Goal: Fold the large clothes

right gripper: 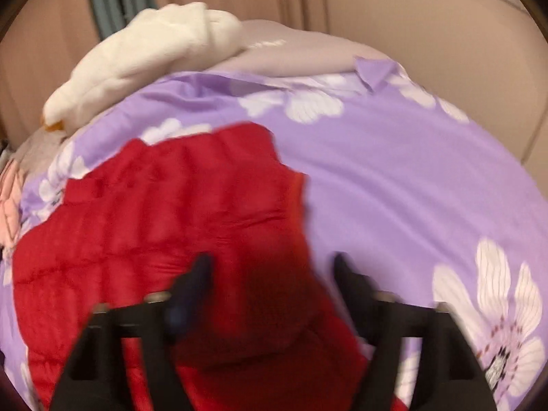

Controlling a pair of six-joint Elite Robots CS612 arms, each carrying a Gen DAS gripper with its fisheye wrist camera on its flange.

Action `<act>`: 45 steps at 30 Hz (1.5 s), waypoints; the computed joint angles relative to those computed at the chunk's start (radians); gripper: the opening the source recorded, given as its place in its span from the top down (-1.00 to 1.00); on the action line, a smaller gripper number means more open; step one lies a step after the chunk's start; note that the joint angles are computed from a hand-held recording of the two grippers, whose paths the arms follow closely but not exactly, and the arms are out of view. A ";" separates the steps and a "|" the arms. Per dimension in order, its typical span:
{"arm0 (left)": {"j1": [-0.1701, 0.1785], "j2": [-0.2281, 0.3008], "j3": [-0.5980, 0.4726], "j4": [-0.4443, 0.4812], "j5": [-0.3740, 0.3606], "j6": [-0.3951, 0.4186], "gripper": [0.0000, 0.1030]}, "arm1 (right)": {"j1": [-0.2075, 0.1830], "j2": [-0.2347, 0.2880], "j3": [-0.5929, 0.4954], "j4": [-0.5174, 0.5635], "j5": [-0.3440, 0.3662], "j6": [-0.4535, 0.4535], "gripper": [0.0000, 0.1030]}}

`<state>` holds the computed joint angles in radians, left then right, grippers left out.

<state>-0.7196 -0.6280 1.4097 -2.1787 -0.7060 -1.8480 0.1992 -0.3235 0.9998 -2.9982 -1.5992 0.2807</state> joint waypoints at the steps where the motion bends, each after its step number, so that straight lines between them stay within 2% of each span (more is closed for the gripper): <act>1: -0.001 -0.003 -0.004 0.011 0.006 -0.030 -0.08 | -0.001 -0.002 0.010 -0.030 -0.001 0.012 -0.54; 3: 0.000 -0.002 -0.037 0.077 0.003 -0.075 -0.21 | 0.007 -0.019 0.025 -0.050 -0.071 0.035 -0.54; 4: 0.001 -0.001 -0.048 0.072 0.007 -0.069 -0.38 | 0.013 -0.029 0.033 -0.069 -0.095 0.048 -0.54; 5: 0.001 0.004 -0.058 0.025 0.032 -0.031 -0.49 | 0.017 -0.042 0.051 -0.125 -0.097 0.061 -0.54; 6: 0.000 0.010 -0.061 -0.039 0.060 0.013 -0.70 | 0.017 -0.047 0.057 -0.153 -0.085 0.067 -0.58; 7: -0.001 0.024 -0.082 -0.072 0.097 0.045 -0.81 | 0.018 -0.055 0.062 -0.175 -0.064 0.079 -0.60; 8: -0.001 0.039 -0.111 -0.064 0.124 0.055 -0.83 | 0.020 -0.060 0.061 -0.189 -0.034 0.096 -0.61; 9: 0.001 0.058 -0.146 -0.057 0.143 0.086 -0.84 | 0.022 -0.055 0.051 -0.198 -0.015 0.103 -0.61; 10: 0.005 0.087 -0.192 -0.071 0.138 0.159 -0.83 | 0.026 -0.046 0.036 -0.213 -0.006 0.098 -0.61; 11: 0.013 0.112 -0.226 -0.127 0.099 0.261 -0.80 | 0.036 -0.028 0.005 -0.219 -0.017 0.072 -0.61; 12: 0.021 0.138 -0.259 -0.175 0.048 0.345 -0.65 | 0.045 -0.007 -0.029 -0.206 -0.034 0.044 -0.61; 13: 0.025 0.160 -0.282 -0.211 0.008 0.399 -0.35 | 0.051 0.013 -0.064 -0.178 -0.038 0.022 -0.59; 14: 0.030 0.185 -0.304 -0.258 -0.038 0.454 -0.25 | 0.054 0.037 -0.104 -0.142 -0.024 0.008 -0.39; 15: 0.034 0.212 -0.323 -0.288 -0.071 0.479 -0.22 | 0.054 0.064 -0.139 -0.112 0.013 -0.002 0.00; 16: 0.038 0.231 -0.339 -0.288 -0.088 0.472 -0.25 | 0.056 0.085 -0.172 -0.065 0.020 -0.009 0.15; 17: 0.051 0.244 -0.342 -0.321 -0.146 0.468 -0.26 | 0.061 0.120 -0.223 -0.018 -0.011 -0.028 0.31; 19: 0.062 0.234 -0.295 -0.441 -0.166 0.438 -0.33 | 0.062 0.163 -0.267 -0.031 -0.020 -0.067 0.36; 21: 0.070 0.237 -0.283 -0.488 -0.174 0.422 -0.37 | 0.055 0.175 -0.291 -0.012 0.016 -0.048 0.36; 26: 0.067 0.255 -0.353 -0.334 -0.151 0.430 -0.42 | 0.057 0.195 -0.329 0.027 0.009 -0.045 0.43; 45: 0.072 0.252 -0.333 -0.376 -0.156 0.436 -0.52 | 0.056 0.190 -0.319 0.022 0.014 -0.037 0.42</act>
